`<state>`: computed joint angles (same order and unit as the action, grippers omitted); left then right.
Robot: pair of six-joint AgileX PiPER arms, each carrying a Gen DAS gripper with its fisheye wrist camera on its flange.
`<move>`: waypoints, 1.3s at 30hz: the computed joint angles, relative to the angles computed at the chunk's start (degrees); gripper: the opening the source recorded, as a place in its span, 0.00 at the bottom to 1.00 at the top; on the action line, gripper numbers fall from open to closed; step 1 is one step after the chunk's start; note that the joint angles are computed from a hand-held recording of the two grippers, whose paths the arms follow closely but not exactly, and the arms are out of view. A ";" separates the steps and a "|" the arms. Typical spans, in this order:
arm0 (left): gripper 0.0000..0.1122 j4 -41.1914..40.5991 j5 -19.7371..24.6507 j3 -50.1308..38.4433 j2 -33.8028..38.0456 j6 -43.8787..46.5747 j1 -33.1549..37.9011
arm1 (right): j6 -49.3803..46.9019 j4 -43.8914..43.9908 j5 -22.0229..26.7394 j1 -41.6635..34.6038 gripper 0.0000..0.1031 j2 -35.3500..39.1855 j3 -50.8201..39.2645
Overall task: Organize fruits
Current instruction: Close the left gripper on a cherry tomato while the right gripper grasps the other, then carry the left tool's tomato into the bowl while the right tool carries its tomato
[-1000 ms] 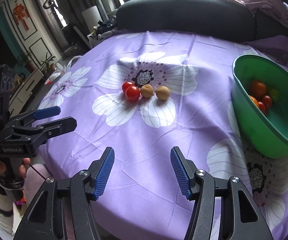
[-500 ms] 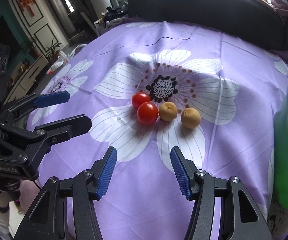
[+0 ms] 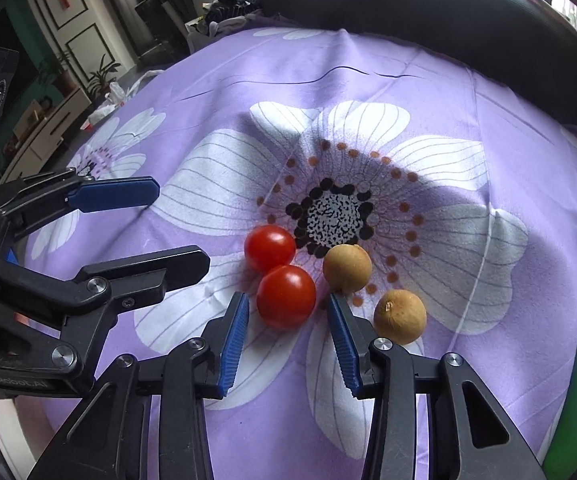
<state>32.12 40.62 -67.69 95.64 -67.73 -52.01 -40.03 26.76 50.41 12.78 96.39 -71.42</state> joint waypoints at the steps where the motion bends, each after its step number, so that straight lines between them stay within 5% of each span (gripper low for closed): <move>1: 0.62 -0.06 -0.27 -0.08 0.05 0.53 0.23 | 0.00 -0.24 -0.18 0.09 0.42 0.46 -0.39; 4: 0.62 -0.86 -0.90 -0.54 0.22 2.55 0.78 | -0.78 -0.31 -1.25 0.19 0.31 0.58 -0.25; 19: 0.42 -14.20 -1.12 -11.57 10.36 20.26 2.65 | -7.86 3.59 0.73 -9.74 0.30 -5.97 5.07; 30: 0.23 -14.08 -0.24 -13.80 12.60 18.17 3.34 | -11.77 9.25 4.07 -14.38 0.30 -7.45 5.60; 39: 0.23 -10.96 1.23 -13.46 11.28 13.39 1.18 | -12.22 10.38 4.40 -15.13 0.30 -9.08 7.11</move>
